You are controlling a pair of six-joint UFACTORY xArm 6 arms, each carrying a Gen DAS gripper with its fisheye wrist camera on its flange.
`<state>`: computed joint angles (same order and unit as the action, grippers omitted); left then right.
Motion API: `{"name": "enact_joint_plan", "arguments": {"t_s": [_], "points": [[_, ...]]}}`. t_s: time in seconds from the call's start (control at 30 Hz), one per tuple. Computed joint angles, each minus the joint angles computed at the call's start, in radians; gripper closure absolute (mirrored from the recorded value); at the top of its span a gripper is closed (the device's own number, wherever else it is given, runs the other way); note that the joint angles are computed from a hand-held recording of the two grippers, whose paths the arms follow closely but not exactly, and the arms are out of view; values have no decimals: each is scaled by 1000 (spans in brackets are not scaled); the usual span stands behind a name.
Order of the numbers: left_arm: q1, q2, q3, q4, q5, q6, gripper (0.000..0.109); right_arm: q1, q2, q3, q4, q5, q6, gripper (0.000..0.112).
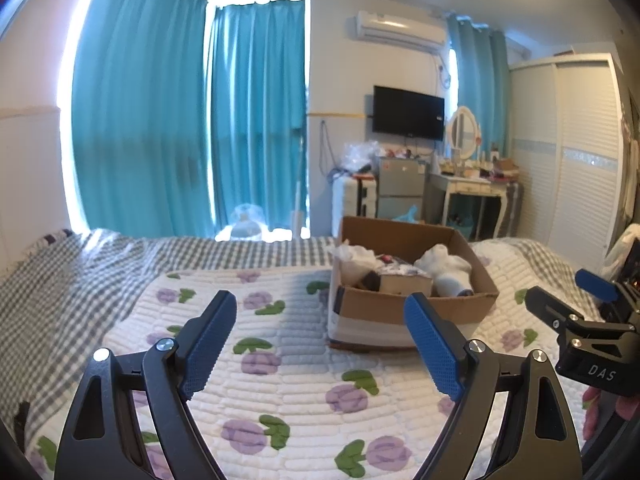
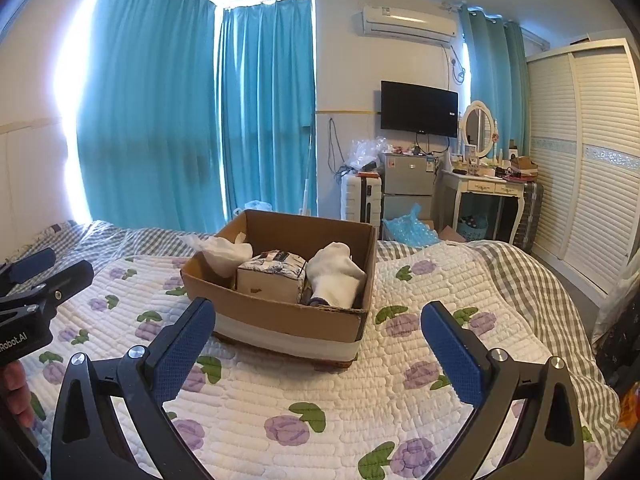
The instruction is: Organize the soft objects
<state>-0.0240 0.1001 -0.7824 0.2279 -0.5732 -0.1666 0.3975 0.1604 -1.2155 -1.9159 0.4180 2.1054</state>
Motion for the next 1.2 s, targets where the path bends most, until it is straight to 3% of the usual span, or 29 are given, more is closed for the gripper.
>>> {"name": "enact_joint_plan", "arguments": {"t_s": [0.47, 1.2], "points": [[12, -8, 0, 40, 19, -43, 21, -1, -3, 4, 17, 0, -7, 9], [-18, -3, 14, -49, -1, 38, 21, -3, 1, 2, 60, -7, -43, 9]]}}
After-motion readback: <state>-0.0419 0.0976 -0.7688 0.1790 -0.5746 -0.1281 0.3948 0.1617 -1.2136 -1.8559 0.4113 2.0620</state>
